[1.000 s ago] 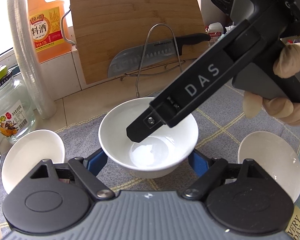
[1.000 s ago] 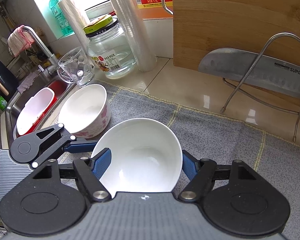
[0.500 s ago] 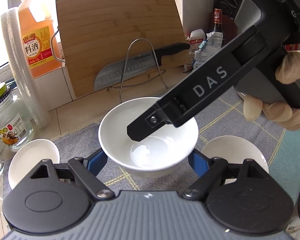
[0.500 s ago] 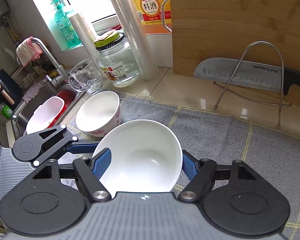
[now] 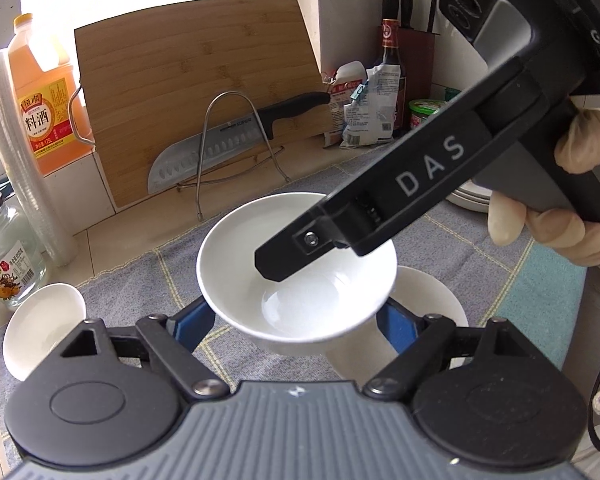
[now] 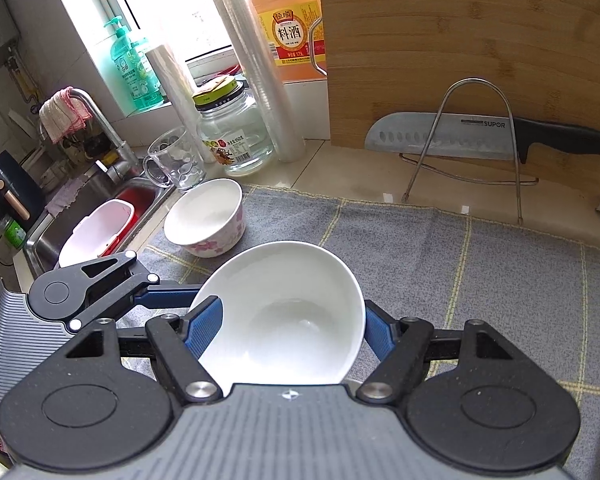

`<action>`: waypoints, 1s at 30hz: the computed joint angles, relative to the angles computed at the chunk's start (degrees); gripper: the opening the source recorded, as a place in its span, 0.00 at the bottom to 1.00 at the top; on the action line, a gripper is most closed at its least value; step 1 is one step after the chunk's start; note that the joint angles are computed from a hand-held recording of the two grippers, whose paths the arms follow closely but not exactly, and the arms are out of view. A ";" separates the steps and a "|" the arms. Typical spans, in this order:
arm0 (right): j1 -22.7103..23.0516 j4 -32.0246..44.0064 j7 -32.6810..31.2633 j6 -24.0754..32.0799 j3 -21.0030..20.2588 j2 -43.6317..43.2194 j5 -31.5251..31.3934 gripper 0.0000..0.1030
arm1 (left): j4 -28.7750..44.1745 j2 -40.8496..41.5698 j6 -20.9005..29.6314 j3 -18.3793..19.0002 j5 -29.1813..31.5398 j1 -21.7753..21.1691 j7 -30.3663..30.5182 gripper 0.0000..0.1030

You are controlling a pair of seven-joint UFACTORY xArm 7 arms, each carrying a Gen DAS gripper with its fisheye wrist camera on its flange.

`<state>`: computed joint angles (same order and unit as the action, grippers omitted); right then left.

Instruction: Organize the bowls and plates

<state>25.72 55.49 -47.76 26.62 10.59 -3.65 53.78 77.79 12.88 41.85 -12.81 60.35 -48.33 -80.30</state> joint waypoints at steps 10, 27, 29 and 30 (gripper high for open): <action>1.26 -7.23 0.53 -2.08 -1.98 -6.68 1.48 0.77 | 3.04 2.29 -0.20 0.00 -0.60 -2.34 1.66 0.85; 3.28 -13.65 3.49 -2.71 -4.89 -10.92 0.94 0.77 | 4.55 4.65 -2.05 1.25 -4.66 -4.70 5.38 0.85; 3.41 -13.99 3.72 -2.86 -4.99 -11.05 1.02 0.77 | 4.85 5.01 -1.96 1.40 -4.85 -4.94 5.57 0.85; 3.48 -14.14 3.80 -2.99 -5.03 -11.09 1.06 0.77 | 4.90 5.10 -2.01 1.47 -5.01 -5.00 5.70 0.85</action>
<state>29.21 41.35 -43.96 23.64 5.56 -14.74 54.84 82.70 17.98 39.84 -11.34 55.34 -53.33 -74.60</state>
